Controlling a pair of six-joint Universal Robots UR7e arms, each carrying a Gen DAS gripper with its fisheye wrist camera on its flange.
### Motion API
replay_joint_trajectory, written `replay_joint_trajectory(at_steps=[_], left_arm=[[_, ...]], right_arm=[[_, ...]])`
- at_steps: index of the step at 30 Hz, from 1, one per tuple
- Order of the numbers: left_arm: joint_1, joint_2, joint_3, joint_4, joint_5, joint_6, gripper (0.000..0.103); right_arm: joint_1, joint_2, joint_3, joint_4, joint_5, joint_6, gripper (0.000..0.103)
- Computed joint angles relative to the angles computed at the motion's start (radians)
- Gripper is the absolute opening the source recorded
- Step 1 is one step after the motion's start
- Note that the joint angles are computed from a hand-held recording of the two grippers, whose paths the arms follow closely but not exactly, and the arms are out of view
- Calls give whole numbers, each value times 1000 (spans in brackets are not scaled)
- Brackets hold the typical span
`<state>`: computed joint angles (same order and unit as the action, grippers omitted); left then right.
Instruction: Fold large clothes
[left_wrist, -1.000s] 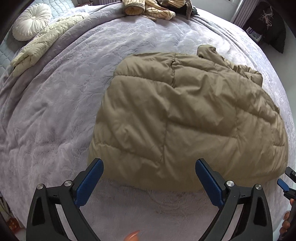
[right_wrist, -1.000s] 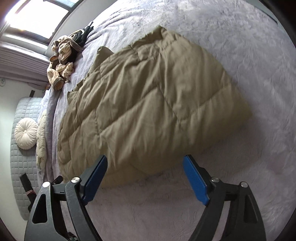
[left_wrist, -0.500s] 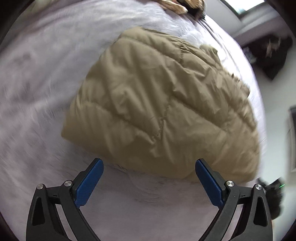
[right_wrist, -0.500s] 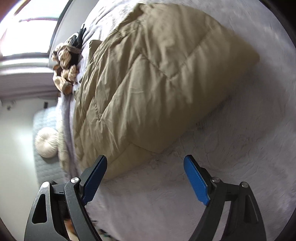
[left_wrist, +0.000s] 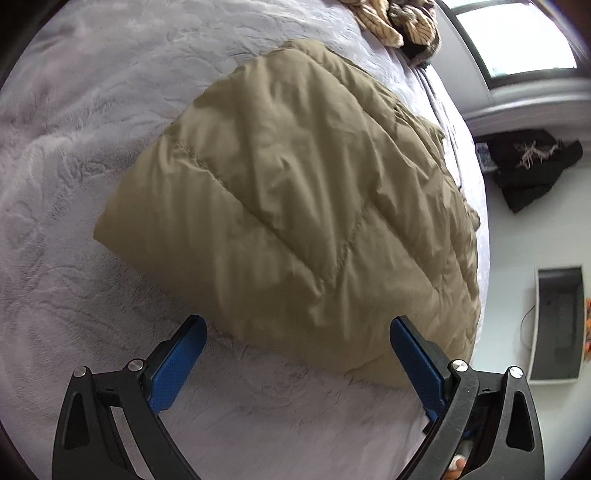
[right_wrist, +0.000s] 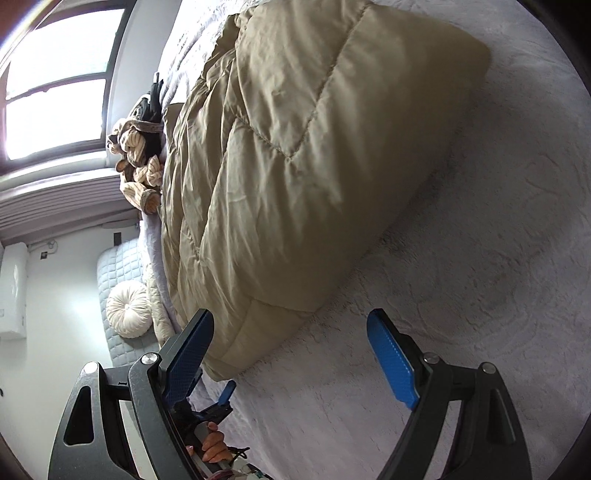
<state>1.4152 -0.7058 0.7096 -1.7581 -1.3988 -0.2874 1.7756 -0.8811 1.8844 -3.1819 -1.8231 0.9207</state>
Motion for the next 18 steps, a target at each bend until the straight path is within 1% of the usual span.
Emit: replay_joint_trajectory(at_steps=[5, 10, 12, 16, 18], left_arm=[[13, 4, 8, -59, -12, 16, 100], [31, 57, -66, -74, -36, 30, 100], [37, 72, -76, -90, -47, 34, 100], [42, 98, -77, -151, -70, 14, 100], [39, 115, -82, -179, -62, -7, 102]], right_arm=[[-14, 6, 7, -34, 20, -23, 87], [-34, 16, 23, -105, 33, -20, 87], [-46, 29, 25, -143, 42, -17, 87], [-80, 58, 27, -228, 101, -36, 87], [-97, 83, 8, -268, 145, -62, 87]])
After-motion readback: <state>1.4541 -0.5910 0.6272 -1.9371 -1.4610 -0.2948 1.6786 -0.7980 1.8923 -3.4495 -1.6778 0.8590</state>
